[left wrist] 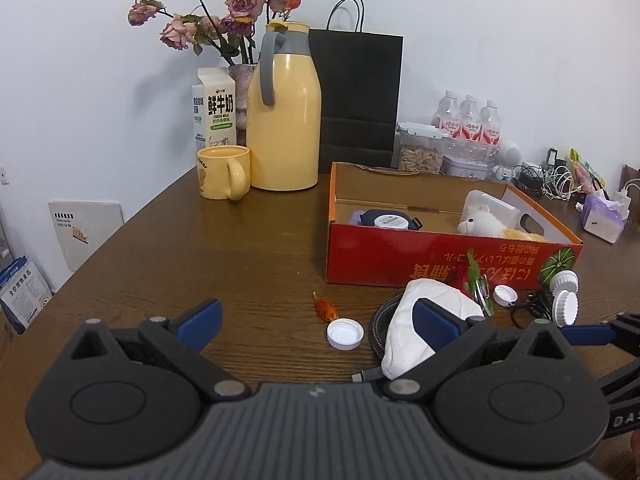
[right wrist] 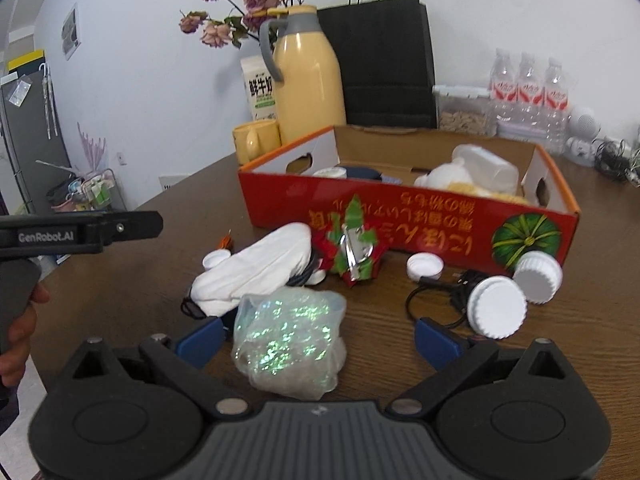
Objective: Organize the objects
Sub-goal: 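Grasp the clear iridescent plastic bag with the right tool, then grasp the small white bottle cap with the left tool while the right tool holds the bag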
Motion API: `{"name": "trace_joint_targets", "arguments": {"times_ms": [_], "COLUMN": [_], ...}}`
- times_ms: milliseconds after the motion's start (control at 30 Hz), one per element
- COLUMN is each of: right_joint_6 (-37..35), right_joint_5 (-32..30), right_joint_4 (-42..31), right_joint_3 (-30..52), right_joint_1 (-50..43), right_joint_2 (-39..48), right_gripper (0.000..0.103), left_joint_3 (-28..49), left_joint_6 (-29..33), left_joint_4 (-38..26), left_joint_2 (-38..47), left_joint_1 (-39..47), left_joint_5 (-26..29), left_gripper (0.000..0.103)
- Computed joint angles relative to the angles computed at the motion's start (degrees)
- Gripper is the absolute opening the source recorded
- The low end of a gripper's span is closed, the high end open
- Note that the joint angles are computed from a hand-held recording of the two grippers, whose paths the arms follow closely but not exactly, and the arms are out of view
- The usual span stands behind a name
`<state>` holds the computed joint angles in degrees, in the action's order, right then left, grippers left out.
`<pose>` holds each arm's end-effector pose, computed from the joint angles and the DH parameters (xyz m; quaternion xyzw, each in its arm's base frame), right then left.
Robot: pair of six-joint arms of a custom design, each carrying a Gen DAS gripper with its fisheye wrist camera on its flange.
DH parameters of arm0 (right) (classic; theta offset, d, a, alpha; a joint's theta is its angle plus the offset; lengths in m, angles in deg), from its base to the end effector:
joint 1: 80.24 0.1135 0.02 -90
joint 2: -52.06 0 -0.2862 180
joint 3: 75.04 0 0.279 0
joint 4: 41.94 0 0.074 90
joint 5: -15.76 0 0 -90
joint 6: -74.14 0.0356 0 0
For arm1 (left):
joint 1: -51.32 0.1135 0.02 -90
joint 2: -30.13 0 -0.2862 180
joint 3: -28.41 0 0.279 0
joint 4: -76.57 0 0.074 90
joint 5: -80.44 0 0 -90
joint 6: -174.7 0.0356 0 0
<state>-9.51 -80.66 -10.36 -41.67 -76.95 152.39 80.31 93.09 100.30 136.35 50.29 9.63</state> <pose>0.2690 0.0195 0.0750 -0.0020 0.8875 0.0881 0.4523 0.3550 -0.0181 0.1069 0.1526 0.8468 -0.1131 0.4969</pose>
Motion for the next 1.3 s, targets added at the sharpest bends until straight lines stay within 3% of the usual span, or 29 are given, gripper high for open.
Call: {"name": "trace_joint_targets", "arguments": {"times_ms": [100,167,300,1000,1233,1300], "right_joint_6": [0.23,0.15,-0.15,-1.01,-1.2,-1.32], "right_joint_5": [-1.25,-2.29,-4.46,-2.41,-3.06,-3.27], "right_joint_4": [0.24,0.61,2.21,7.26,7.91,7.91], "right_joint_3": [0.35,0.44,-0.17,-2.99,-2.5,-2.26], "right_joint_1": [-0.38,-0.71,-1.48,-7.2,-7.89,-7.95], "right_joint_2": [1.0,1.43,1.59,-0.63,0.77,1.06], "right_gripper": [0.083,0.056,0.044,0.042,0.042,0.042], "left_joint_3": [0.14,0.34,1.09,13.83,16.08,16.28], "left_joint_6": [-0.17,-0.17,-0.27,2.44,2.69,2.96], "left_joint_4": [0.0,-0.13,-0.53,-9.96,-12.63,-13.06], "left_joint_2": [0.37,0.64,1.38,11.85,13.25,13.44], "left_joint_1": [0.46,0.54,0.48,-3.8,-4.02,-4.01], "left_joint_5": [0.69,0.75,0.51,-7.22,-5.94,-4.89], "left_gripper": [0.103,0.103,0.103,0.102,0.074,0.072]}}
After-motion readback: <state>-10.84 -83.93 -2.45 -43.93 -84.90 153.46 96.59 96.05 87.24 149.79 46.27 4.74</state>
